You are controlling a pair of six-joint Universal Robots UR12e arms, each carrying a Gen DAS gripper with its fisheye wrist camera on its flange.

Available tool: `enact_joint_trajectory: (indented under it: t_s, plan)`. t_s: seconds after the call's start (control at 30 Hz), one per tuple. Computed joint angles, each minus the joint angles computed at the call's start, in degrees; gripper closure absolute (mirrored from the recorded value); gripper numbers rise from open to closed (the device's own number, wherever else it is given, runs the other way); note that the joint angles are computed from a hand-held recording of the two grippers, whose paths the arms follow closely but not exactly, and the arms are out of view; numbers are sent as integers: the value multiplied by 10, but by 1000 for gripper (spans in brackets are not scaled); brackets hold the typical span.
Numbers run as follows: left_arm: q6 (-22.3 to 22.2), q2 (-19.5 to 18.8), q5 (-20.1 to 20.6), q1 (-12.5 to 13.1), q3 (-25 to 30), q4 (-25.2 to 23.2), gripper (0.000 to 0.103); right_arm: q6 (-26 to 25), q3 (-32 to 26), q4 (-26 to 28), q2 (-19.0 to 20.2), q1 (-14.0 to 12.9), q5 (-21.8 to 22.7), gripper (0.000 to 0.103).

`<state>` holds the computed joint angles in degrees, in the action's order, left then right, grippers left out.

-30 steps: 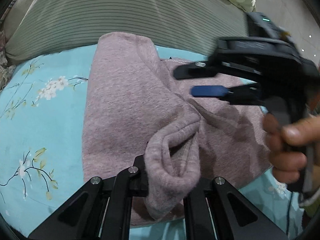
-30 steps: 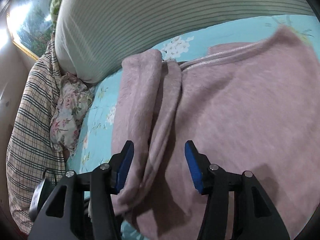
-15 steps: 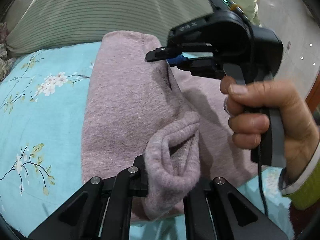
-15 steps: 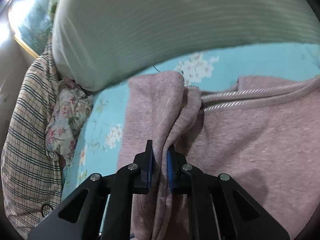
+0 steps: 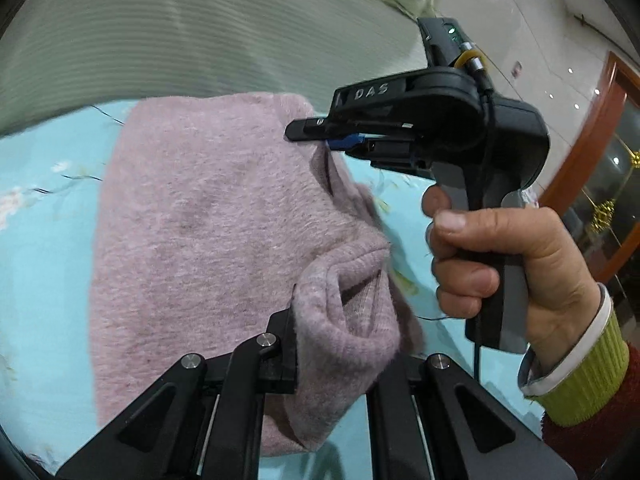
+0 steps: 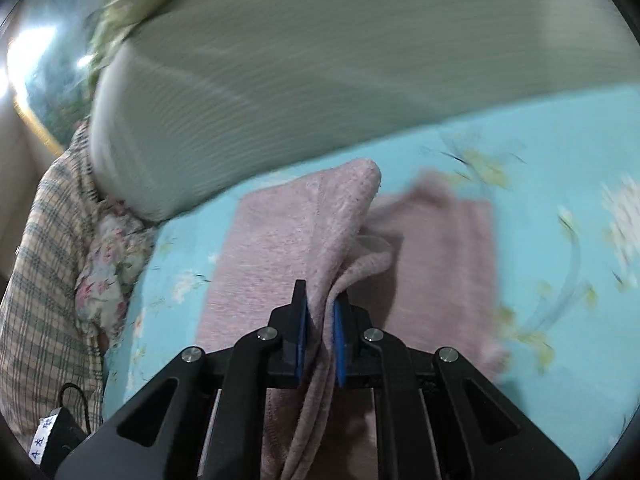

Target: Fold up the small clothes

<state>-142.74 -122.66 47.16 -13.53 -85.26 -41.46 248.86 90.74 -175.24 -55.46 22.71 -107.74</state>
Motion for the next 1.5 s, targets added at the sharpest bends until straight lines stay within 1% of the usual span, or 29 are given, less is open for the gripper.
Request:
enact_joint_trajectory:
  t_s: [0.07,0.1,0.17,0.23,0.33,0.43,0.53,0.57,0.63,0.67,0.7,0.73,0.77,0.8,0.83,0.87,0.9,0.93,1.0,1.07,1.2,1.23,1.27,1.33,1.37,1.4,1.5]
  plan:
    - [4,-3,0,-6,6,-10,96,12,14,-3,-5,-1,-3,90]
    - [6,-5,-1,-8,8,-12,96,13,23,-13,-8,-1,-8,90]
    - [10,-4,-4,-12,9,-9,96,8,32,-24,-13,0,-22,90]
    - [14,-6,-6,-15,11,-10,96,4,35,-21,-16,0,-31,90]
    - [17,-11,9,-18,15,-17,96,1,36,-3,-14,-4,-23,90]
    - [18,-22,27,-24,28,-39,96,13,40,-11,-9,-6,-18,90]
    - [29,-28,29,-23,34,-43,95,23,47,-29,-8,-2,-27,90]
    - [30,-32,29,-25,42,-47,95,22,45,-26,-7,0,-31,90]
    - [37,-33,28,-23,43,-53,94,22,44,-18,-8,4,-40,87]
    - [38,-32,28,-22,42,-57,90,26,43,-16,-9,6,-42,85]
    - [45,-33,24,-18,47,-75,83,35,44,-12,-12,9,-47,80]
    - [54,-34,17,-13,54,-99,77,45,44,-3,-14,15,-59,74]
    - [64,-33,9,-7,58,-121,64,53,45,6,-17,20,-73,70]
    - [71,-31,4,-2,59,-136,50,60,46,13,-19,26,-86,63]
    - [77,-28,-4,6,57,-141,46,65,48,15,-21,32,-100,56]
    - [82,-25,-11,13,52,-136,44,71,50,17,-23,38,-113,53]
    - [90,-21,-18,21,50,-139,43,80,52,20,-24,45,-124,46]
    - [96,-18,-23,28,47,-142,41,88,55,20,-25,48,-129,42]
    - [84,-17,-22,40,48,-128,34,101,61,9,-25,54,-127,42]
    - [61,-29,-18,48,69,-121,33,111,66,-3,-23,55,-116,42]
    - [-5,-65,-5,54,127,-130,31,112,66,-28,-17,54,-92,42]
    - [-22,-76,-3,52,144,-134,31,109,66,-31,-16,53,-87,41]
    - [-36,-80,0,50,149,-128,31,105,65,-35,-14,52,-81,41]
    - [-61,-96,8,45,167,-111,31,102,65,-49,-11,48,-68,34]
    - [-64,-96,11,44,162,-104,31,102,66,-55,-10,46,-62,32]
    - [-67,-99,14,40,166,-106,31,103,68,-60,-8,42,-51,31]
    - [-68,-118,4,39,201,-160,29,109,71,-72,-4,35,-32,31]
